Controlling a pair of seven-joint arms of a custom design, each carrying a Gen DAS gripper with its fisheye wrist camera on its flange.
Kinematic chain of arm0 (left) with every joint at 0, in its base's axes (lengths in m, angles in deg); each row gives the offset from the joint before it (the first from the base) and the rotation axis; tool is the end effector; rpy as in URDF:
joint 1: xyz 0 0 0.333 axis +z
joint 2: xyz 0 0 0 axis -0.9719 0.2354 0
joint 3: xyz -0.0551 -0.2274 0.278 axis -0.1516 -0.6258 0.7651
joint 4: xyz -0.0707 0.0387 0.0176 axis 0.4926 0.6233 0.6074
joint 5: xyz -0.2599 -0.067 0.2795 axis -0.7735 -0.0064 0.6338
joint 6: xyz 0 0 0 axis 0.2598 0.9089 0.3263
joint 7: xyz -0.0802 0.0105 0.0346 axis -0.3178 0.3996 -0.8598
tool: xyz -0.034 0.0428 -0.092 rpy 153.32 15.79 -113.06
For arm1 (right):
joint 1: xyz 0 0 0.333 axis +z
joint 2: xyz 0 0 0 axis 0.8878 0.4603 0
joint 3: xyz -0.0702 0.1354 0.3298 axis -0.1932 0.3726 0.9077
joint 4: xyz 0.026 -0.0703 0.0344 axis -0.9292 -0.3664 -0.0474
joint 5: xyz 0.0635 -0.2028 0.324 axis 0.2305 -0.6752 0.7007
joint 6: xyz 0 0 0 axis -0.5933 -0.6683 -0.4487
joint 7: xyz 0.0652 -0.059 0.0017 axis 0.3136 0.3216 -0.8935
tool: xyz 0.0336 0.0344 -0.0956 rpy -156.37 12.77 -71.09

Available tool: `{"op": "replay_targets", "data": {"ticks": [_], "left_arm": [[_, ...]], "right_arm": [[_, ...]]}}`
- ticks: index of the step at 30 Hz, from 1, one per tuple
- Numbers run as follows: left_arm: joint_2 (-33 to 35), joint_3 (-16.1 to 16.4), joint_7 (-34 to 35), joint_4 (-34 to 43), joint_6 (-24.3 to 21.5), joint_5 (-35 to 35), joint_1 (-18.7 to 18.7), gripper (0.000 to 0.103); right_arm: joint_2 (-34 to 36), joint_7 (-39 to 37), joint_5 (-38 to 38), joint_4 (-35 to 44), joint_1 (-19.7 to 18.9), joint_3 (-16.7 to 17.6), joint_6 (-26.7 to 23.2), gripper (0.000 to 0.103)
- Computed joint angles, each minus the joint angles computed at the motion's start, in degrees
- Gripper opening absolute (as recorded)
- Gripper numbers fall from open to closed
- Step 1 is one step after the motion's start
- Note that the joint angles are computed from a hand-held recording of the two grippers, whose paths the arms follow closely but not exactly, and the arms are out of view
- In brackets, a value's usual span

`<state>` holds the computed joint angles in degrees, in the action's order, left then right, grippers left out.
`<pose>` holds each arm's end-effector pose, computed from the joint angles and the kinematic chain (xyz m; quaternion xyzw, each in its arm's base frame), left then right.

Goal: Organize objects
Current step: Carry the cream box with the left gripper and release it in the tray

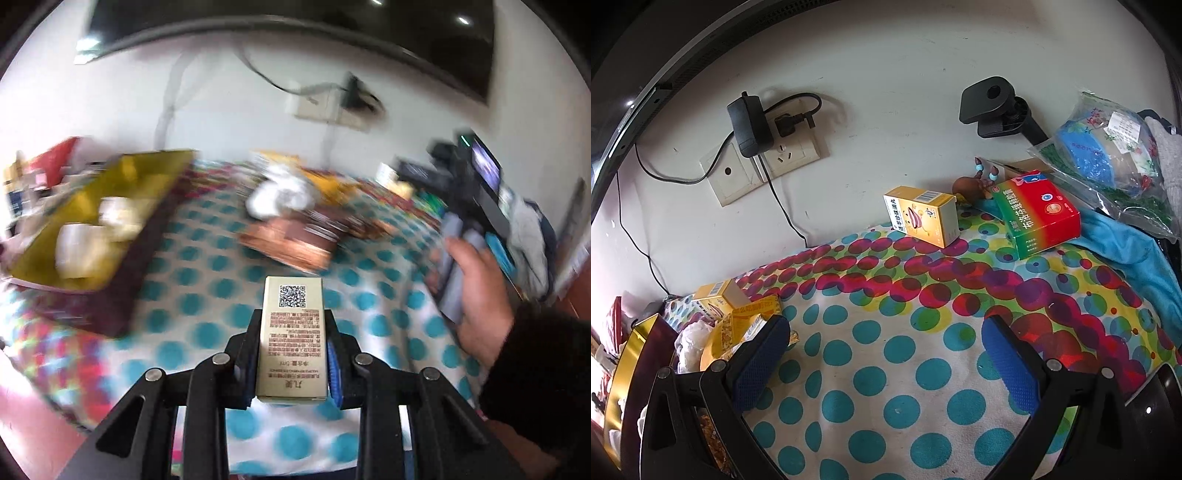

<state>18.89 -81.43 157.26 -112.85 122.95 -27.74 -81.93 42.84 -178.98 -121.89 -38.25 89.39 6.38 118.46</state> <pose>0.3572 -0.1057 0.4409 -0.6317 0.6456 -0.3580 0.2367 0.5640 0.3302 0.4182 -0.5040 0.7278 -0.2668 0.3808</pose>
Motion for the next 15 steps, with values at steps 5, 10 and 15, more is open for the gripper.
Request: {"op": "replay_targets", "data": {"ticks": [5, 10, 15], "left_arm": [[-5.26, -4.06, 0.46, -1.01, -0.11, -3.33, 10.48, 0.029], [-3.87, -6.56, 1.56, 2.43, -4.42, -4.1, 21.04, 0.029], [0.54, -12.86, 1.47, 7.73, -10.84, 0.42, 31.57, 0.029]], "right_arm": [[0.16, -0.52, 0.36, 0.11, -0.05, -0.01, 0.27, 0.103], [0.06, -0.27, 0.28, 0.03, -0.13, -0.12, 0.6, 0.103], [0.12, -0.77, 0.91, 0.18, -0.02, -0.24, 0.62, 0.103]]}}
